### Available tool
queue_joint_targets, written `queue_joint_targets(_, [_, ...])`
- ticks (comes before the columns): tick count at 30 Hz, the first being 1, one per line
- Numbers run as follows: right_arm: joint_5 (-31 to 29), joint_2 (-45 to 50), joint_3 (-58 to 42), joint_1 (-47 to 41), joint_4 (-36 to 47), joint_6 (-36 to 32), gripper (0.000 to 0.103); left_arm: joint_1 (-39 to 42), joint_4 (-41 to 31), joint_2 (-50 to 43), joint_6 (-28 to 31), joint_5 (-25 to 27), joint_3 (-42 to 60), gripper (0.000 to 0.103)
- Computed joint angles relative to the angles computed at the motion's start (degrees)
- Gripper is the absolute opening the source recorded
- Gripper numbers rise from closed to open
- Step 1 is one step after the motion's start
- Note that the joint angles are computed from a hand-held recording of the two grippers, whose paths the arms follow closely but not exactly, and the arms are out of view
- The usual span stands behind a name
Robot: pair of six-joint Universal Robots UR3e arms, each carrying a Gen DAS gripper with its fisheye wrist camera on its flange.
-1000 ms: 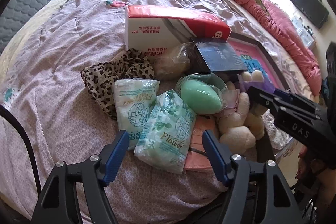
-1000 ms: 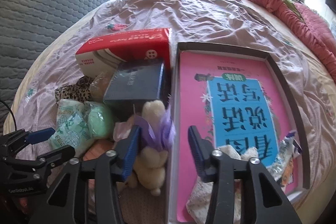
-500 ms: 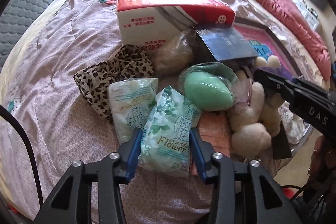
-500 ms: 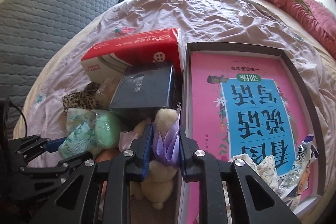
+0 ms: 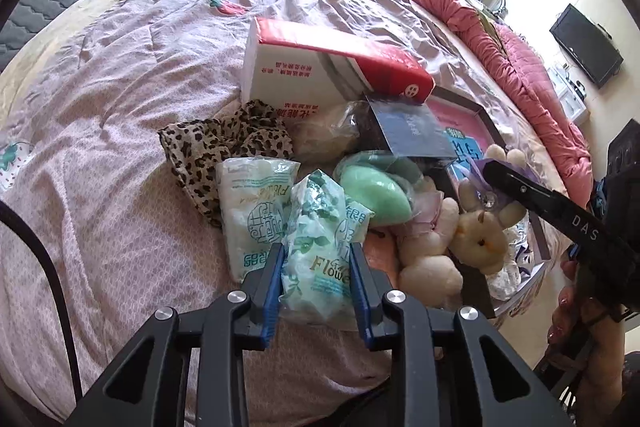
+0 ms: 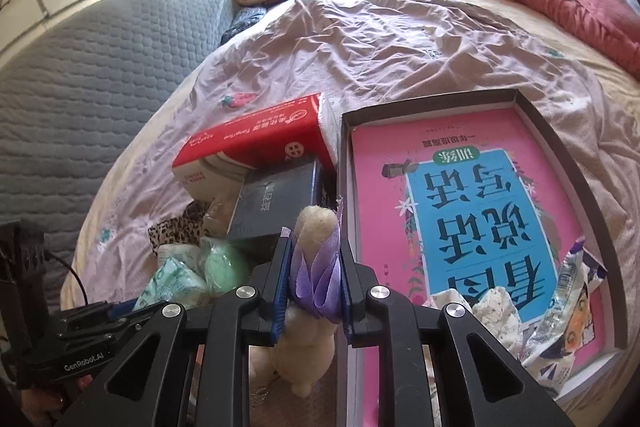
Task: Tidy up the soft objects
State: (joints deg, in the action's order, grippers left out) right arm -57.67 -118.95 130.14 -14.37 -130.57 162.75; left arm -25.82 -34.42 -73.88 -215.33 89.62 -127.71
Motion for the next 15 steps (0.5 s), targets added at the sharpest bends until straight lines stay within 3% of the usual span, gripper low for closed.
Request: queue_joint_targets(15, [7.25,-7.64,-1.47,-7.17,13.88,-3.37,0.022,-4.92,-5.73,1.02,-2.35,6.06,5.72,0.031])
